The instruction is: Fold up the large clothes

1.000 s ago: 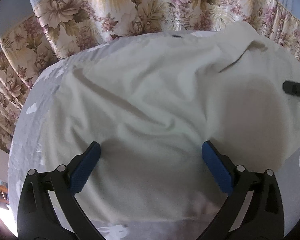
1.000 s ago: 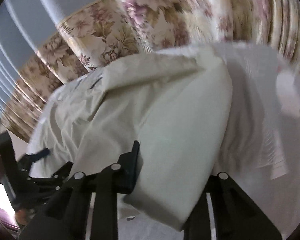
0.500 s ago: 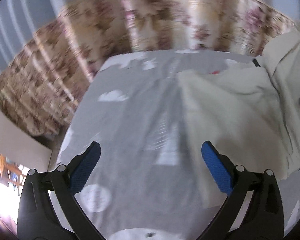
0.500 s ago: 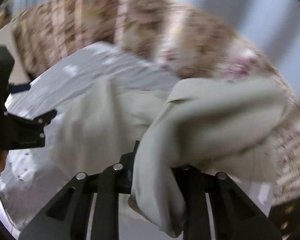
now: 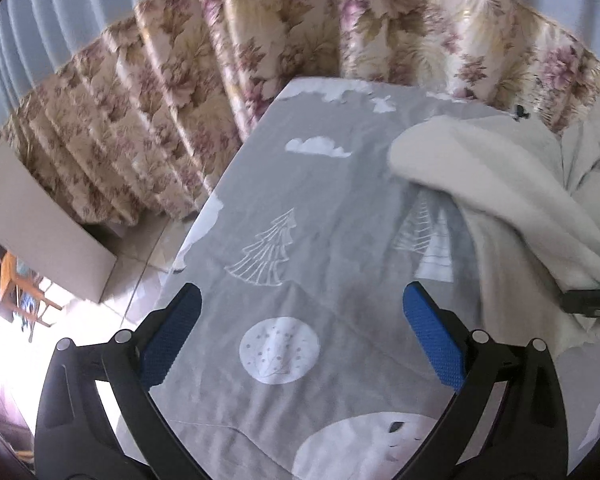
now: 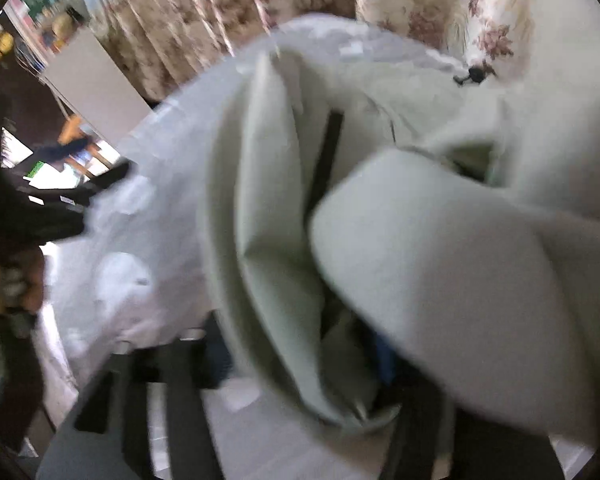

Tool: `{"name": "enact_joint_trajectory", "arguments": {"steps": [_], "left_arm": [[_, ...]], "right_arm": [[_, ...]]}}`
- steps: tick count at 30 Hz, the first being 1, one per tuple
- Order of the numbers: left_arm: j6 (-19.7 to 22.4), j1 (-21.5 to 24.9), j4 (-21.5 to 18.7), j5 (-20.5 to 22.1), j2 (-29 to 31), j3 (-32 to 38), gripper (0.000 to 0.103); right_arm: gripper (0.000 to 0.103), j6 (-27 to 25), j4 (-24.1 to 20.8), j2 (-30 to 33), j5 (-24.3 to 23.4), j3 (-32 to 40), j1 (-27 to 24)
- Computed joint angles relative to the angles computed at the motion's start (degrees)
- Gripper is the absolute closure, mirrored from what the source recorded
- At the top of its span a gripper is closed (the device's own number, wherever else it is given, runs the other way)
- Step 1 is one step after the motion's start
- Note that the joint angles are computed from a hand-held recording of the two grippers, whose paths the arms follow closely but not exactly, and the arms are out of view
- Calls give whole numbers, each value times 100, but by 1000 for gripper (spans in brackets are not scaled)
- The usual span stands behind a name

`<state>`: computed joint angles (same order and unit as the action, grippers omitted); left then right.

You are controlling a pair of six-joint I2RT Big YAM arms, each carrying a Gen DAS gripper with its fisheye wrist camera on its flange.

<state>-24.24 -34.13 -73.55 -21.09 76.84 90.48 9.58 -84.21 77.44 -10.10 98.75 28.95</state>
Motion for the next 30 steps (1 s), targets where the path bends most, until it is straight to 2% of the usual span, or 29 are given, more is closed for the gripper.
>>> {"name": "enact_joint_trajectory", "arguments": {"steps": [3,5,10,12,14,16,18,20,23,27,28,29,30], "left_arm": [[157,-197,-46,-108,92,185,3],[245,-317,-13,-134,154,311,3],[310,-515,64,151,332,635,3],[363,-613,103,197,445,825,3],[522,-785,300,197,481,941,3],[748,-976,464,214,549,1092,3],[1092,-1223,659,297,690,1288,3],[1428,-1389,720,276,856,1472,3],[1634,-1565,770,225,1243,1822,3],[1465,-1494,796,594,1789,2379,3],[1397,-1456,813,648,1874,2478,13],[1303,-1380,807,801,1995,2618,47],[1212,-1267,645,1165,2131,2824,66]], "right_arm": [[32,-81,48,-455,22,48,-148],[30,-24,205,-765,-34,10,-437],[27,66,593,-1270,-226,-369,-1527],[27,53,879,-1456,-279,-760,-1887],[27,113,1357,-1564,-255,-1187,-2131],[27,317,1862,-1694,-598,-1667,-2439],[27,504,2166,-1716,-824,-1953,-2663],[27,671,2404,-1590,-834,-2088,-2609],[27,721,2566,-1549,-969,-2239,-2683],[27,780,2735,-1555,-1135,-2382,-2783],[27,783,2757,-1586,-1176,-2418,-2814],[27,779,2780,-1594,-1219,-2432,-2828],[28,767,2811,-1602,-1254,-2443,-2834]]}}
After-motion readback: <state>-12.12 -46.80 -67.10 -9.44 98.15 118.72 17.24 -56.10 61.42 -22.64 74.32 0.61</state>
